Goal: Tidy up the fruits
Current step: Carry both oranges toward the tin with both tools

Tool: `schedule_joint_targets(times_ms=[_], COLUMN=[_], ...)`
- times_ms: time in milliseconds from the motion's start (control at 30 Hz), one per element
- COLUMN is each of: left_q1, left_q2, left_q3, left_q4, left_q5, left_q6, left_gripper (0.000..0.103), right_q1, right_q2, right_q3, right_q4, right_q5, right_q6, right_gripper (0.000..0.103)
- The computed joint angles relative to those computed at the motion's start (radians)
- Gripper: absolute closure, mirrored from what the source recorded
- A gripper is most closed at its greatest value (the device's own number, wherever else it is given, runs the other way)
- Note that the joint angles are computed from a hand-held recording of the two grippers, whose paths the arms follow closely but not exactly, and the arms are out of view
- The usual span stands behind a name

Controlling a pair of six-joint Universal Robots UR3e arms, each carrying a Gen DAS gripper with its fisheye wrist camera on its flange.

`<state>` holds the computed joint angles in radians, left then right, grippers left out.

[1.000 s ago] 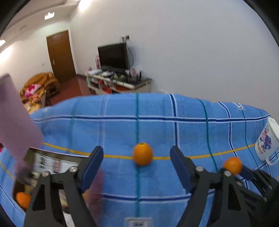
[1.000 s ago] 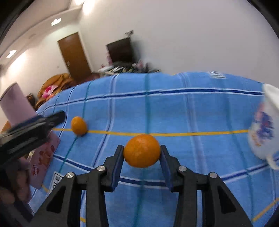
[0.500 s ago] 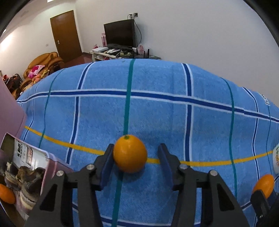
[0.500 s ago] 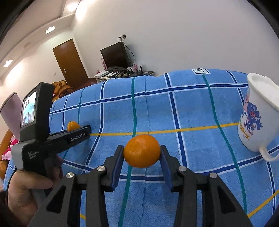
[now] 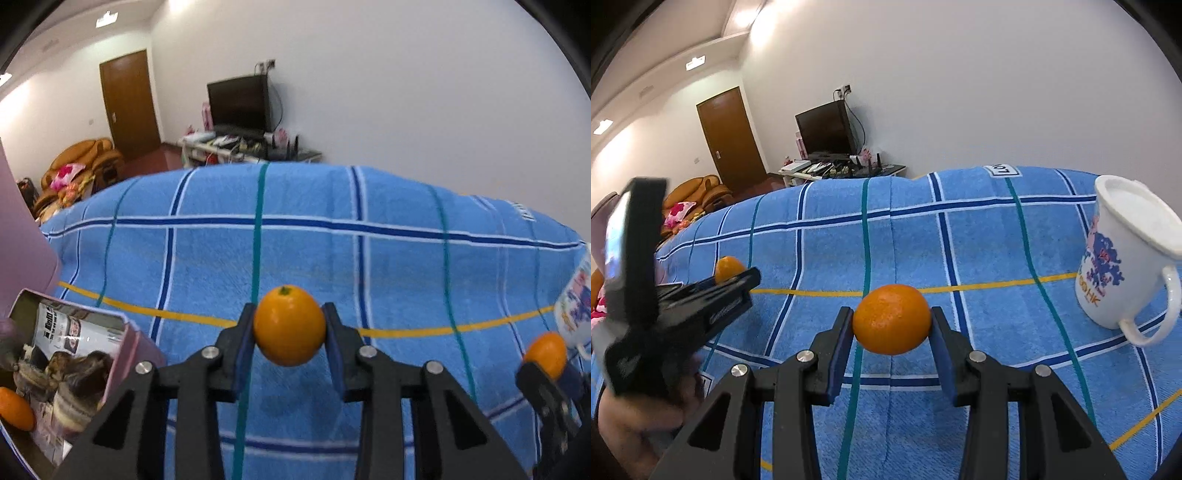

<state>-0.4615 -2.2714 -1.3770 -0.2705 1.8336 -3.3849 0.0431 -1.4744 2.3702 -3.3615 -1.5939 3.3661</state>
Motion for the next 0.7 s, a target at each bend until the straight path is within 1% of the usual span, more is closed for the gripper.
schedule_joint_targets(times_ms=[133,233,367,567,700], left_q1=[-0.019,-0.035,-0.044,-0.025,-0.019], left_q2=[0.068,0.116,0.163,0.252,0.3], left_q3=[-0.125,-0.219,-0.312,-0.461,-0.556], left_q4=[0.085,0.159,0.218,0.294,0.353], left_q5=[0.022,0.05,0.068,0.047,0.046], left_q6=[0.011,0.03,0.026,0.036,0.048], left_gripper=[0.066,0.066,0.066,0.066,0.066], right_q1=[0.039,0.106,0.18,0.186,0.216], right_q2=[0.001,0.013,0.028,-0.038,-0.062], right_q3=[0.013,0.018,0.014,0.084,0.119], right_q4=[-0.056,-0.116,-0.163,-0.174,-0.188], right_q5=[-0.068,-0.164,-0.27,-0.297,-0.344], right_q6=[0.01,0.0,-0.011,0.023,0.042], right_gripper=[0.06,0.06,0.06,0.06,0.06])
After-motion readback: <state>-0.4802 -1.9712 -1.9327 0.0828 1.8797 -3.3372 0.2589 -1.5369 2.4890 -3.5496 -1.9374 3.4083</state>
